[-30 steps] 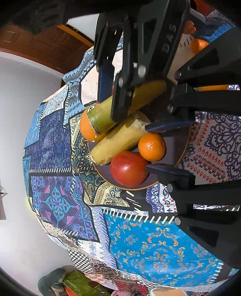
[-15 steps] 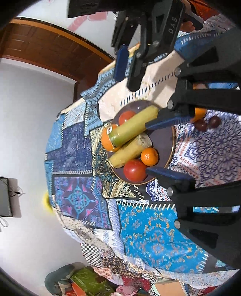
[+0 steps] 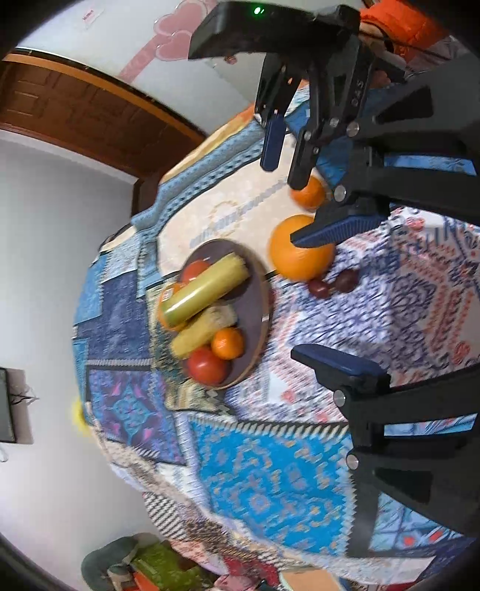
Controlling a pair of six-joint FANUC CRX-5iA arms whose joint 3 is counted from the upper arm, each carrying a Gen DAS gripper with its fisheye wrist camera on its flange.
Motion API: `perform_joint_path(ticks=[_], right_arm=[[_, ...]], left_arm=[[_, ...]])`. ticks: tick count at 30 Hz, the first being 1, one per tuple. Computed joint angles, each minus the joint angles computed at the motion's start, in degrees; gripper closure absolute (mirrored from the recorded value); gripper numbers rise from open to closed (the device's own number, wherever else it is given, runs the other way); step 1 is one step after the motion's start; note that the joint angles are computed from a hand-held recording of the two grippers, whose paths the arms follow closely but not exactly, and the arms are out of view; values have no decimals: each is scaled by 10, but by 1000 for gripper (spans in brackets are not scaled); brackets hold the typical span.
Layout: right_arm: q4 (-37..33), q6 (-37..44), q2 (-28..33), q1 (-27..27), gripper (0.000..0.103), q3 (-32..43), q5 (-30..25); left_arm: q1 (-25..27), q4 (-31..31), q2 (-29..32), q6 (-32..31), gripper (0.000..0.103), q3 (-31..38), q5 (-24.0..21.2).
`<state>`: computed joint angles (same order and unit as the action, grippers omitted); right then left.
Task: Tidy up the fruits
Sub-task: 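Grasp the large orange with the left tool while the right tool grasps a tangerine, then carry the large orange and tangerine over the plate with both tools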
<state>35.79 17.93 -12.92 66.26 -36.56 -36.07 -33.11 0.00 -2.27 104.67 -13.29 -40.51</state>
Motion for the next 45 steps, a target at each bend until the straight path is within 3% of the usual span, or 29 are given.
perform_joint_path(ticks=[8,16,20,27,34,41,45], right_arm=[[-57,11,12,3,63,-8,6],[-35,-9,11,4,67,-21,18],[-14,-26,-1,7,67,-34,19],[21,-63,-36,4,67,-60,7],[27,-71,-48,-1,67,-65,6],[29,-61,-37,-17,67,-56,20],[36,-55,-28,-31,67,-48,30]], left_arm=[[-11,28,30,-13,45,-14,-2],[-17,51,66,-28,37,3,7],[-27,29,88,-16,33,32,5],[-38,15,139,-20,33,88,-14],[-49,-32,172,17,36,126,-35],[-28,35,156,-24,37,88,-2],[-23,39,138,-25,38,75,5]])
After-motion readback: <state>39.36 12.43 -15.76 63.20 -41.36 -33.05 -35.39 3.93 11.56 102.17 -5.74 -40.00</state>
